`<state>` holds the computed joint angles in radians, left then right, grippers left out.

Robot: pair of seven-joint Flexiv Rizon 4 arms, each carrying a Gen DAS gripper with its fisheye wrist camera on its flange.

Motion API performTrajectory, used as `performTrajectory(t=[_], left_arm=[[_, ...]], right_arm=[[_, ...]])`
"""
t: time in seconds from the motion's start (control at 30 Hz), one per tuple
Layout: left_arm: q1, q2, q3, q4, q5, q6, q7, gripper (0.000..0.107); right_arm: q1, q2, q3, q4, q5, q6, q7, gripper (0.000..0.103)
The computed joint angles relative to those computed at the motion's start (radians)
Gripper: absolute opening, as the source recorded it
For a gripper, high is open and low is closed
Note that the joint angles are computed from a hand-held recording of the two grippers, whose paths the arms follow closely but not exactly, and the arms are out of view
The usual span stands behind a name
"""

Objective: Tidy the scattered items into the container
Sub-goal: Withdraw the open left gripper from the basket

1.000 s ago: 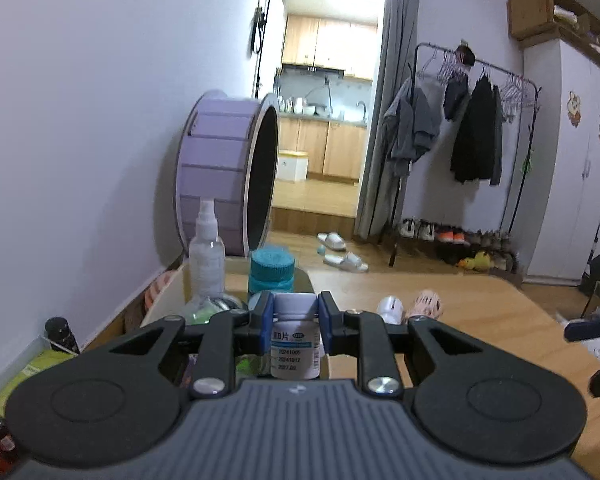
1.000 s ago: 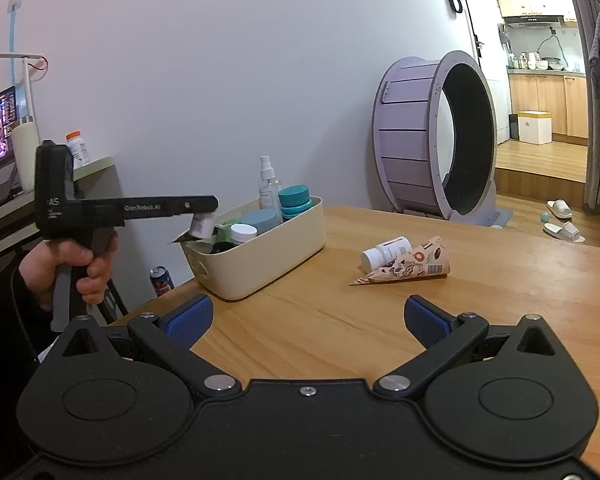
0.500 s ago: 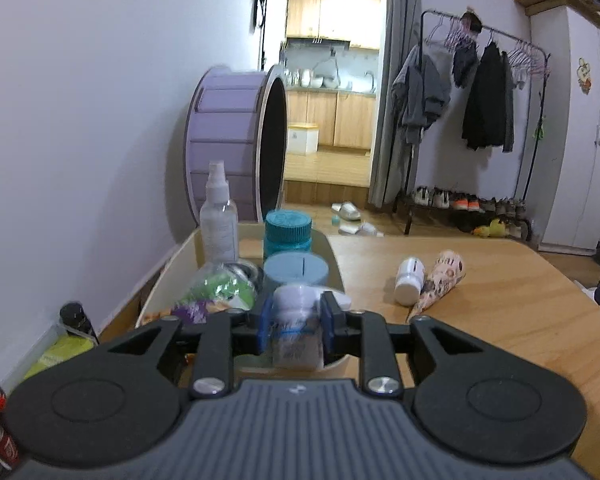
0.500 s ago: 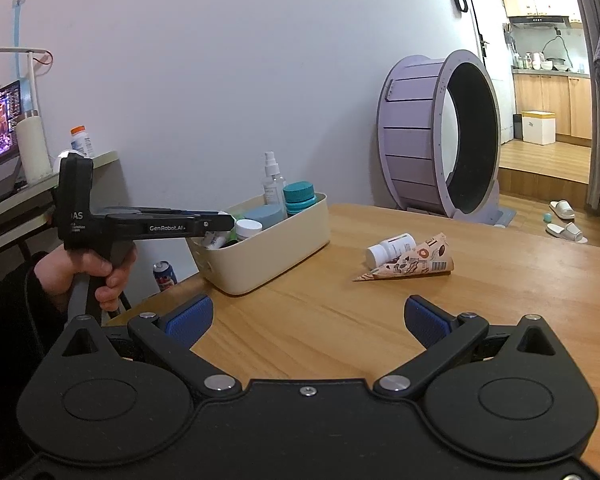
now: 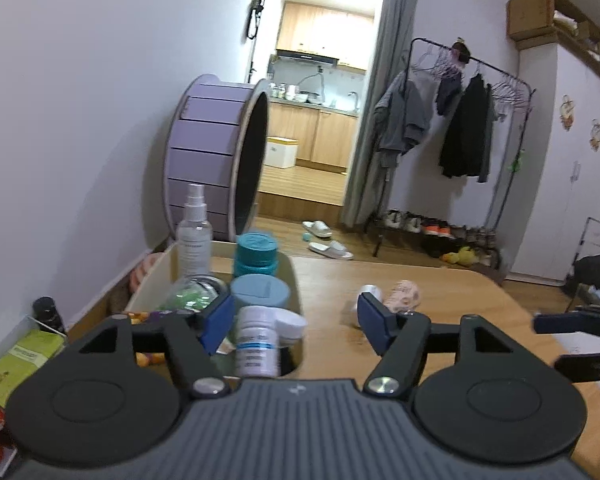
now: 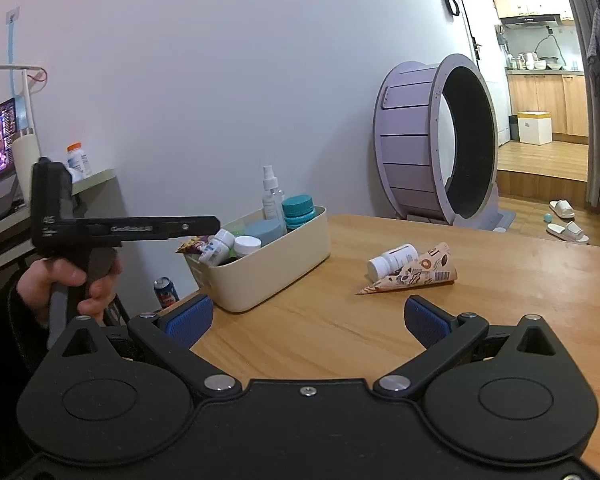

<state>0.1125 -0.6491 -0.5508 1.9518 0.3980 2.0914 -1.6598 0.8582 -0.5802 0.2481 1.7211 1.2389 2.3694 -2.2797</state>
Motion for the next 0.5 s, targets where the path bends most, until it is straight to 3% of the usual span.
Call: performTrajectory(t=[0.5], left_arm=[[0.081, -0.058, -0.171, 0.014, 0.037, -0.076, 0.068, 0.075]], right_arm=[[-0.030, -0.022, 0.011, -0.055, 0.071, 0.018, -0.059, 0.103]])
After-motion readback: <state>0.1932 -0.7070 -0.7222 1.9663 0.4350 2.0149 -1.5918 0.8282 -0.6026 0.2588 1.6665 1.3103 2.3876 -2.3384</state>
